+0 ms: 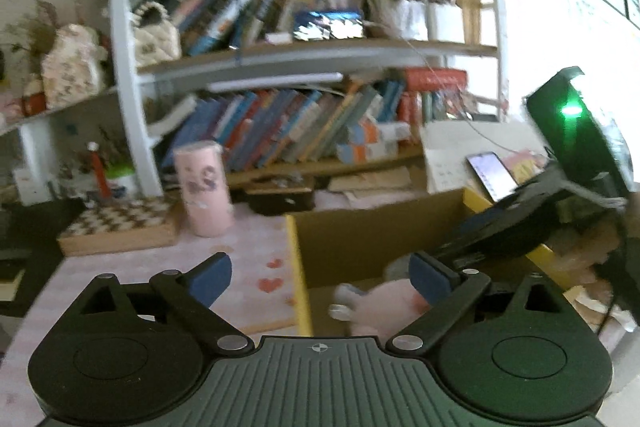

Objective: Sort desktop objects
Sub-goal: 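Raise both open grippers out of the yellow box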

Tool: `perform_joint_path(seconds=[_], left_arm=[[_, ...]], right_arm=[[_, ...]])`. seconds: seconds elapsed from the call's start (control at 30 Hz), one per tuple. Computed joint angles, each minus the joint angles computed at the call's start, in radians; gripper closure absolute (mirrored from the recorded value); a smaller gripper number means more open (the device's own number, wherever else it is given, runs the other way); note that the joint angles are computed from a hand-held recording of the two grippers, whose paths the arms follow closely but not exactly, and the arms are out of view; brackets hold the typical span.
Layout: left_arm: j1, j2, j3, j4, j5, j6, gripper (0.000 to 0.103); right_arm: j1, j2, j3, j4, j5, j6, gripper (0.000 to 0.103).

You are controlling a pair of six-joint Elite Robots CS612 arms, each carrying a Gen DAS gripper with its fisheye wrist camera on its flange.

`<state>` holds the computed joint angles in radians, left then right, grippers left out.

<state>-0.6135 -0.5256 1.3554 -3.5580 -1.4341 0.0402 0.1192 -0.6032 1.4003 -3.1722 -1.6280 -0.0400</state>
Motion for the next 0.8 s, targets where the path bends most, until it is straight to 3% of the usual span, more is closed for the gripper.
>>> perform_joint_path(seconds=[0.37, 0.67, 0.8], left_arm=[[0.036, -0.059, 0.126, -0.083, 0.074, -0.096, 0.003], [0.056, -0.108, 0.236, -0.102, 0.098, -0.105, 0.002], [0.064, -0.129, 0.292, -0.131, 0.093, -0.104, 0.001]], right_arm=[[0.057, -0.048, 0.122, -0.249, -0.124, 0.174, 0.035], [0.130, -0.064, 0.192, -0.312, -0.259, 0.318, 0.030], [0.169, -0.065, 0.219, -0.327, -0.326, 0.365, 0.022]])
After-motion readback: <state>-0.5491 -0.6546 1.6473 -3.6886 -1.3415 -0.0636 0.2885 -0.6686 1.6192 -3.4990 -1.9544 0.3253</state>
